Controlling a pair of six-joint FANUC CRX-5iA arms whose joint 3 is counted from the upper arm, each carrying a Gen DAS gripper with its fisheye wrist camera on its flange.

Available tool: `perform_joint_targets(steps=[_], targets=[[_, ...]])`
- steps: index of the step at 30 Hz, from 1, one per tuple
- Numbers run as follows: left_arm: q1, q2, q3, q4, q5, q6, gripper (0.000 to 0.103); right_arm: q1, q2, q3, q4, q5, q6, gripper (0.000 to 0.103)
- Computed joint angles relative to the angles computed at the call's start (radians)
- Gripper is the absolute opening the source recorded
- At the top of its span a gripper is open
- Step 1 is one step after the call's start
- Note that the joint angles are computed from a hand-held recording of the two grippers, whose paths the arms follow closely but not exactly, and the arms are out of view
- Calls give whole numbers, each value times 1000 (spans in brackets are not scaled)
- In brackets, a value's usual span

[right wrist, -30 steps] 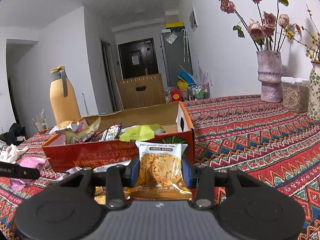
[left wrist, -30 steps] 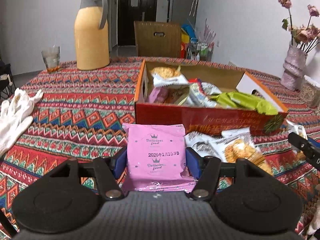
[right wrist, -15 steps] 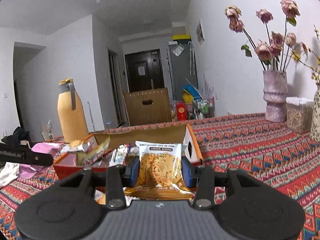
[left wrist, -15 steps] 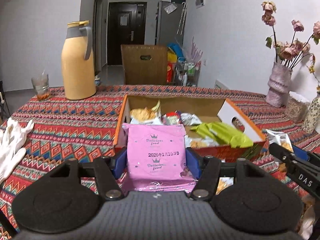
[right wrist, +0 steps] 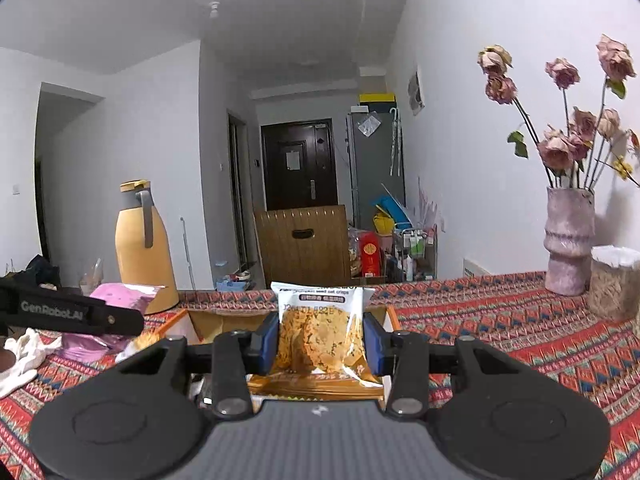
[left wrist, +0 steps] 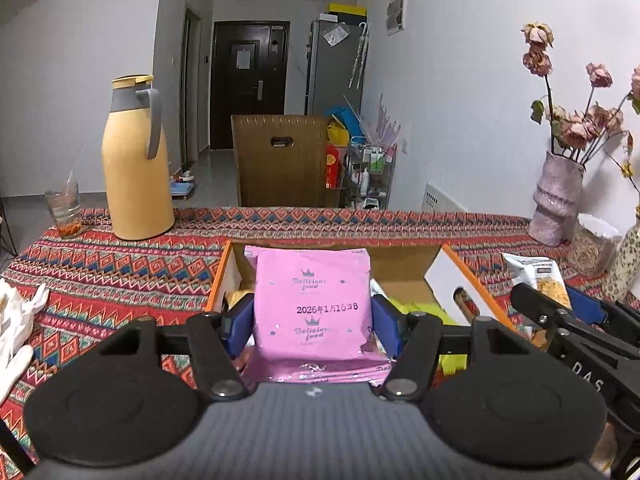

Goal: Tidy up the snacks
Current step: 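Carry both packets into the cardboard box and open both tools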

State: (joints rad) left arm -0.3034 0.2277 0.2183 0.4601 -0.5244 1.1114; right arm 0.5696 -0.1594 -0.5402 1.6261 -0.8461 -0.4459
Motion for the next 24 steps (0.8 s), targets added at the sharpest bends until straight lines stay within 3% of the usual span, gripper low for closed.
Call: perform_joint_targets(steps=[11,17,20,24], targets=[[-39,150,221,-157,-32,214,63,-114,118,110,9,104,7,41],[-57,180,203,-185,32,231,63,-157,147,99,44,146,-50,41],[-63,208,246,-245,-2,264,63,-155,157,105,14,152,-25,41],[-53,214,253,-247,-13,288,63,-141,175,120,-38,145,24,41]])
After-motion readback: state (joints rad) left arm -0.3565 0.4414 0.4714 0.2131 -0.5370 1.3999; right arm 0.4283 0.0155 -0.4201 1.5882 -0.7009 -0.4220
